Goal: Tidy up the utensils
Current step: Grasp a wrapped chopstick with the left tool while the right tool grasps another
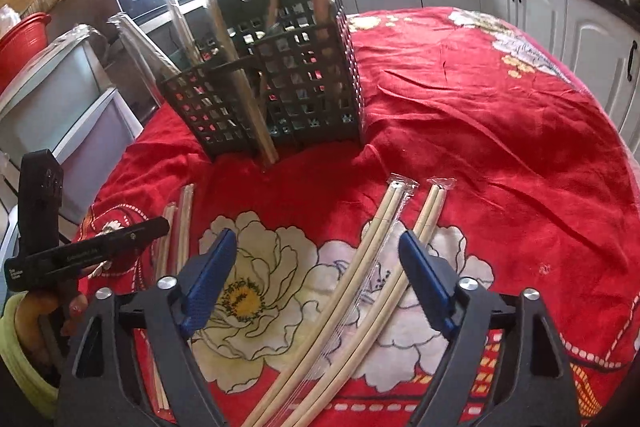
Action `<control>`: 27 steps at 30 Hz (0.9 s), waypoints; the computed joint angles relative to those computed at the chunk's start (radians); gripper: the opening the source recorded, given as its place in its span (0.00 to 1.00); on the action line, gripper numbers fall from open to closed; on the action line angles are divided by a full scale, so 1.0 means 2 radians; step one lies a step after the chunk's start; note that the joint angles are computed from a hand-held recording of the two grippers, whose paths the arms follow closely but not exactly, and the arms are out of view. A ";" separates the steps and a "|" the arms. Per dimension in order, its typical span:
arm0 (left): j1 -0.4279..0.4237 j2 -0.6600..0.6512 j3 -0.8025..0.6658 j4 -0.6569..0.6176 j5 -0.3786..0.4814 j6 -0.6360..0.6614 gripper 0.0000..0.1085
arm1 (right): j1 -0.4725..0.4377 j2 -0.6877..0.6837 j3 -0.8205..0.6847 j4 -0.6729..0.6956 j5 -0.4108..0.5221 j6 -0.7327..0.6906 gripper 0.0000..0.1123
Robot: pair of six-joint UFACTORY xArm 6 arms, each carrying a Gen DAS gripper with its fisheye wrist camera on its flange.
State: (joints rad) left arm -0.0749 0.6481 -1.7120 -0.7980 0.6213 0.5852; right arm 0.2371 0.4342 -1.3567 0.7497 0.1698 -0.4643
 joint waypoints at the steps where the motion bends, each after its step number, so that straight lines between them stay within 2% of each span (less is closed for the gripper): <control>1: 0.000 0.004 -0.005 0.002 0.000 -0.003 0.23 | -0.004 0.006 -0.009 -0.010 0.010 0.009 0.65; 7: -0.002 0.021 -0.029 0.024 0.000 -0.020 0.20 | -0.022 0.037 -0.053 -0.065 0.055 0.076 0.60; 13: -0.001 0.032 -0.045 0.024 0.004 -0.026 0.19 | -0.034 0.079 -0.118 -0.172 0.106 0.169 0.60; 22: -0.001 0.039 -0.056 0.021 0.006 -0.022 0.19 | -0.035 0.122 -0.180 -0.196 0.127 0.207 0.60; 24: -0.002 0.040 -0.057 0.022 0.006 -0.022 0.18 | -0.034 0.127 -0.187 -0.218 0.128 0.221 0.45; 25: -0.002 0.040 -0.056 0.023 0.004 -0.023 0.18 | -0.034 0.130 -0.191 -0.235 0.128 0.231 0.42; 27: -0.003 0.038 -0.052 0.024 -0.002 -0.026 0.13 | -0.034 0.132 -0.192 -0.265 0.126 0.252 0.28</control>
